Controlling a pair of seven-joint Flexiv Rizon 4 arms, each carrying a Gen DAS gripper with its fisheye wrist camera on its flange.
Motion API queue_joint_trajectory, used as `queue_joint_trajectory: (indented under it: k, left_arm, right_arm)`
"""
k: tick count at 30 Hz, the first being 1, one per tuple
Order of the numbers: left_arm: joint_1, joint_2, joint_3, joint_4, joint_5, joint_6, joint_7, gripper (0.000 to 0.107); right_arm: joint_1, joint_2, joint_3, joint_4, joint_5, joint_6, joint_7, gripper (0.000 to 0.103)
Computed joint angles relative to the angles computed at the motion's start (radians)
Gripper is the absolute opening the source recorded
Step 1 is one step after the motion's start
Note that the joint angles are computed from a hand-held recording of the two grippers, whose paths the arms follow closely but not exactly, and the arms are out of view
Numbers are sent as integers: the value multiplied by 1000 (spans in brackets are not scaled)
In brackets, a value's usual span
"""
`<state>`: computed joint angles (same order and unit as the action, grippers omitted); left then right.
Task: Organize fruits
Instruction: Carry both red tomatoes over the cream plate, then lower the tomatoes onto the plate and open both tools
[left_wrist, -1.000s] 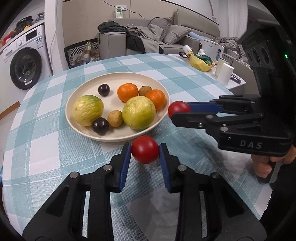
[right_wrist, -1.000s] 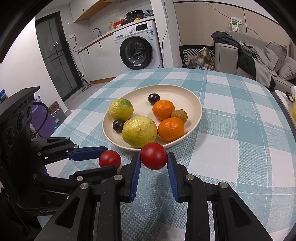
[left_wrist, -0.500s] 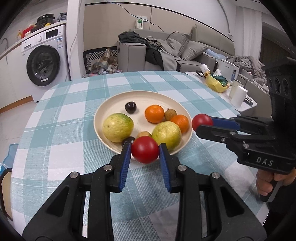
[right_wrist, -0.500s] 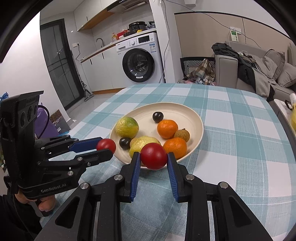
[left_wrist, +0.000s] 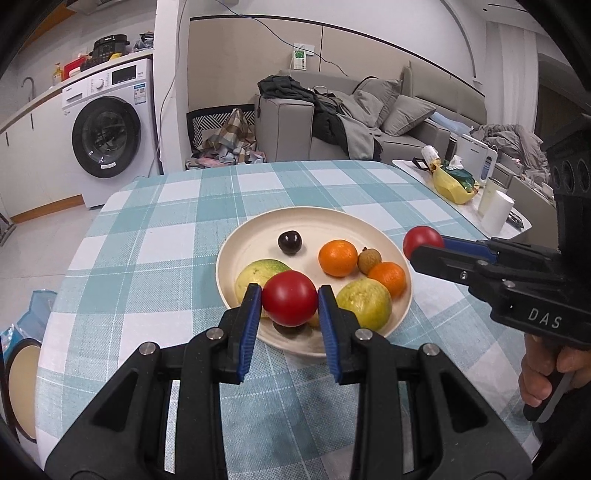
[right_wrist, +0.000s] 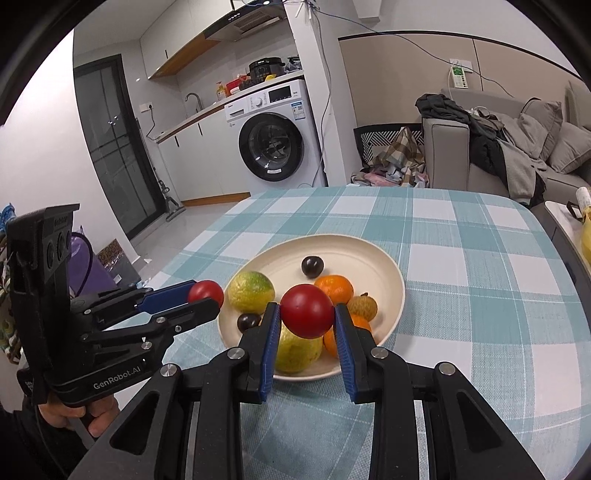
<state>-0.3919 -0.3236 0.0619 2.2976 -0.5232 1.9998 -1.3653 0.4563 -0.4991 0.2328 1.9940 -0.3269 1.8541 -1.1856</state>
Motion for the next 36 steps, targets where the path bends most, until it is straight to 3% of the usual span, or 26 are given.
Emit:
queue_joint_trajectory:
  k: [6,19,36]
  left_arm:
    - [-36,-24,28,-33,-50,8,27,28]
    - [-57,-81,42,-113,-128,4,80,28]
    - [15,-150,24,-188,-4,-28,27,28]
  right_arm:
    - [-15,-16,20,-28,-1,-10,15,30]
    - [58,-41,-51,-75,43,-22,41,30]
    - [69,-96,-63,-140,46,-89,74,30]
